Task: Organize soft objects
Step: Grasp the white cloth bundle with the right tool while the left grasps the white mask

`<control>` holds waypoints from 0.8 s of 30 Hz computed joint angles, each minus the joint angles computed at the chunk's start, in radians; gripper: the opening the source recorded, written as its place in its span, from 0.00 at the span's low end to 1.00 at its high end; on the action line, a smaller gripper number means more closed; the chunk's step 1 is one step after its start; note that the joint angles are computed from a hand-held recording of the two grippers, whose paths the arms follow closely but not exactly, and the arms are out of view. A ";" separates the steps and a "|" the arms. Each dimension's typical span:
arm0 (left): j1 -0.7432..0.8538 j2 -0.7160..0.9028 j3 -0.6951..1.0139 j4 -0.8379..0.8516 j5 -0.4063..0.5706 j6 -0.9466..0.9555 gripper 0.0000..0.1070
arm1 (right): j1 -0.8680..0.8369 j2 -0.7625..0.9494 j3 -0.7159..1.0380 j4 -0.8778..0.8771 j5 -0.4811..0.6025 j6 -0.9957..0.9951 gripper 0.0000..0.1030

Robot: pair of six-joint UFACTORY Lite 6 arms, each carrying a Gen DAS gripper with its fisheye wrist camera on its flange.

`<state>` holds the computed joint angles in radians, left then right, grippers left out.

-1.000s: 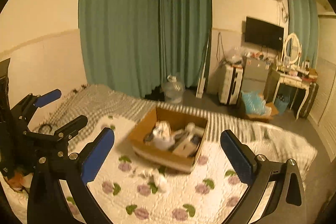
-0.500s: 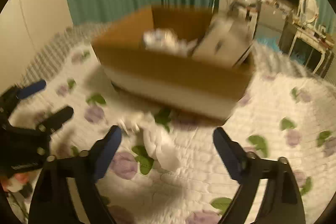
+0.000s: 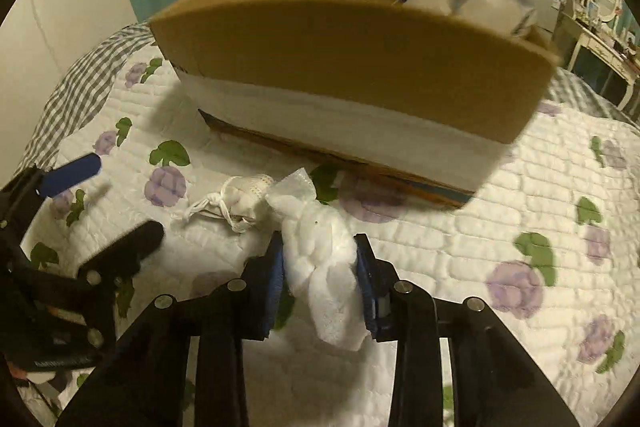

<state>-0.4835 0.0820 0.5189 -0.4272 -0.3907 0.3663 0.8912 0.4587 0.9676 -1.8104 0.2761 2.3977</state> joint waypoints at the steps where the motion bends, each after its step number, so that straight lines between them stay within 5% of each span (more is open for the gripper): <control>1: -0.019 0.001 0.011 -0.038 0.010 0.029 0.89 | 0.006 -0.026 -0.019 0.050 0.017 -0.043 0.32; 8: -0.087 0.114 0.156 -0.129 0.054 0.067 0.89 | -0.031 -0.159 -0.085 0.271 0.095 -0.317 0.32; 17: -0.122 0.384 0.361 -0.130 0.031 0.070 0.87 | -0.092 -0.064 -0.036 0.112 0.052 -0.180 0.32; 22: -0.121 0.429 0.388 -0.077 0.031 0.023 0.70 | -0.110 -0.058 -0.036 0.098 0.020 -0.171 0.32; 24: -0.126 0.421 0.375 -0.077 0.021 0.037 0.53 | -0.108 -0.058 -0.035 0.095 0.023 -0.166 0.32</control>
<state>-0.6098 0.5031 0.8938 -0.5046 -0.3695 0.4028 0.7833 0.4007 0.9330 -1.7154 0.2991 2.2315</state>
